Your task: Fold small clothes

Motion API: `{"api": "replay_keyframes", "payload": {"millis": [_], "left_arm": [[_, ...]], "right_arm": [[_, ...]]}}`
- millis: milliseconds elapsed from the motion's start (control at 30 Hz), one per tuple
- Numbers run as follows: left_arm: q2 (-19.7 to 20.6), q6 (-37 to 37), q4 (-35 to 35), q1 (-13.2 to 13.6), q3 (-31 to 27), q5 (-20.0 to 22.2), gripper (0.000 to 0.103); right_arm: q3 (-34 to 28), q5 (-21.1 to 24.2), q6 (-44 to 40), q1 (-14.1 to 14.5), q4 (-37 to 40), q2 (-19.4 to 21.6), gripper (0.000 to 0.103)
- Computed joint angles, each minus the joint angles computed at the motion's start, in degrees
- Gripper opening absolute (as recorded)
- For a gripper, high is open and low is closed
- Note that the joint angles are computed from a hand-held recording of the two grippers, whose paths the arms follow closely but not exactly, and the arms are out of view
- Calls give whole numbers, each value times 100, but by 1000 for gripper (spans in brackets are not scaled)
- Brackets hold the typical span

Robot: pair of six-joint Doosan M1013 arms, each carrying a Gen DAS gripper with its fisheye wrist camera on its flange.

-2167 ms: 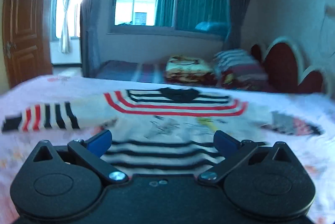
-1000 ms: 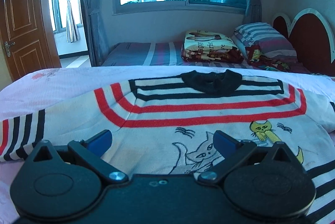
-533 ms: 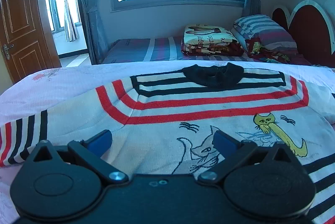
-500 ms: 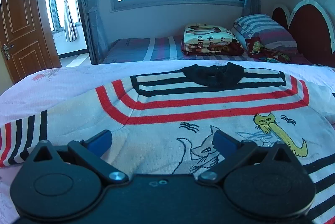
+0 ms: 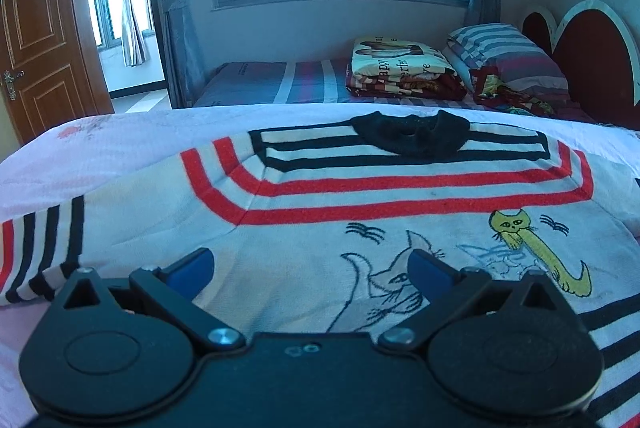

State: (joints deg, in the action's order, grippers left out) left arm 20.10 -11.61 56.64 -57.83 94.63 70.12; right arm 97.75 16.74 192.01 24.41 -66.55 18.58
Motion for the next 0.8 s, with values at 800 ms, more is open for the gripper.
{"api": "replay_keyframes", "payload": {"millis": [800], "left_arm": [[-1108,-711,41,84,1341,-685,101]], "right_arm": [[-2058,-218,-7191,1737,6190,1465,12]]}}
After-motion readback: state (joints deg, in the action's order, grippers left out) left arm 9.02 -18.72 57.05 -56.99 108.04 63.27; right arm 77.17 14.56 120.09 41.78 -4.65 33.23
